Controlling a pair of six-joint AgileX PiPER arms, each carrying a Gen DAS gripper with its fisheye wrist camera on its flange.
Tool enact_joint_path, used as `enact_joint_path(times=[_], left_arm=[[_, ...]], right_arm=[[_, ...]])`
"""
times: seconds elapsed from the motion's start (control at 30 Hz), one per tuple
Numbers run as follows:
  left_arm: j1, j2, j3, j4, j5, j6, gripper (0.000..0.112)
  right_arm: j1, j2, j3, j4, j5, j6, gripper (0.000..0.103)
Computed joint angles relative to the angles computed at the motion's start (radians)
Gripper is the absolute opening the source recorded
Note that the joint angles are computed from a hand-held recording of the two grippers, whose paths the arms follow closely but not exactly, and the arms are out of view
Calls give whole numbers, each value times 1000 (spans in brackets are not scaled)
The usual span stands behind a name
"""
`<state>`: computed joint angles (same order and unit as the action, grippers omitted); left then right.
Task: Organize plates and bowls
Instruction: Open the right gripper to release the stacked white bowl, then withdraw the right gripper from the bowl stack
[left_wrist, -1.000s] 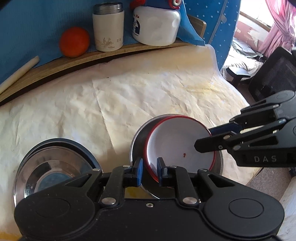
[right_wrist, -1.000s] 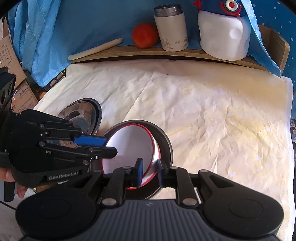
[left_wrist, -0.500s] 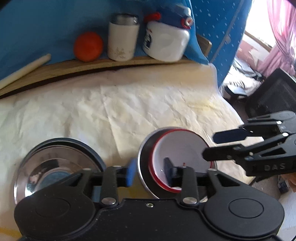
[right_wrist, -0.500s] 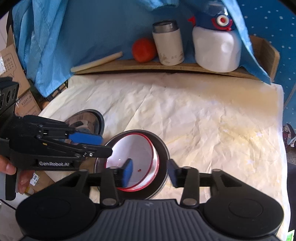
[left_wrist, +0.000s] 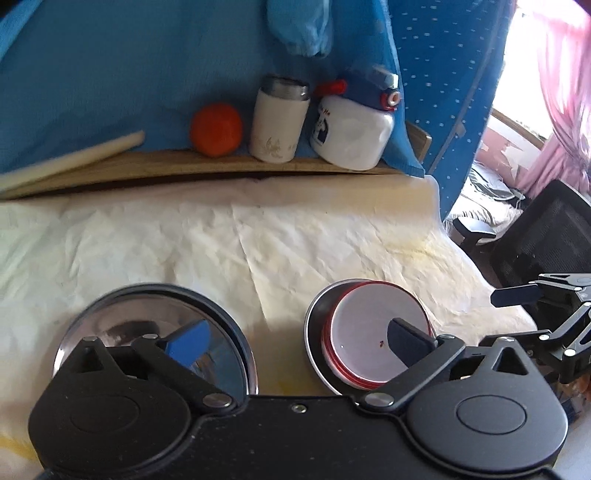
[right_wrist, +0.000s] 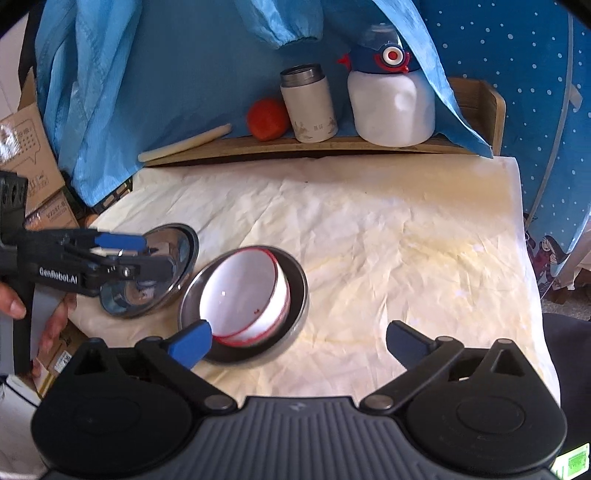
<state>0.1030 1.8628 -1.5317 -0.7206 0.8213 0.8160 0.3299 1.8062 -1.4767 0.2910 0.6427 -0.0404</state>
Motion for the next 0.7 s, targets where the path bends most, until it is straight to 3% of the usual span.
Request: enact_joint_path(times=[0.33, 0.5, 0.7], left_arm=[[-21, -5, 32, 86, -69, 232, 102], [-26, 51, -65, 175, 8, 167, 102], [-61, 163, -288, 328, 152, 17, 102]], right_arm=[[79, -34, 101, -145, -72, 19, 103], [72, 2, 35, -159, 13, 15, 103], [-3, 119, -164, -60, 211, -33, 103]])
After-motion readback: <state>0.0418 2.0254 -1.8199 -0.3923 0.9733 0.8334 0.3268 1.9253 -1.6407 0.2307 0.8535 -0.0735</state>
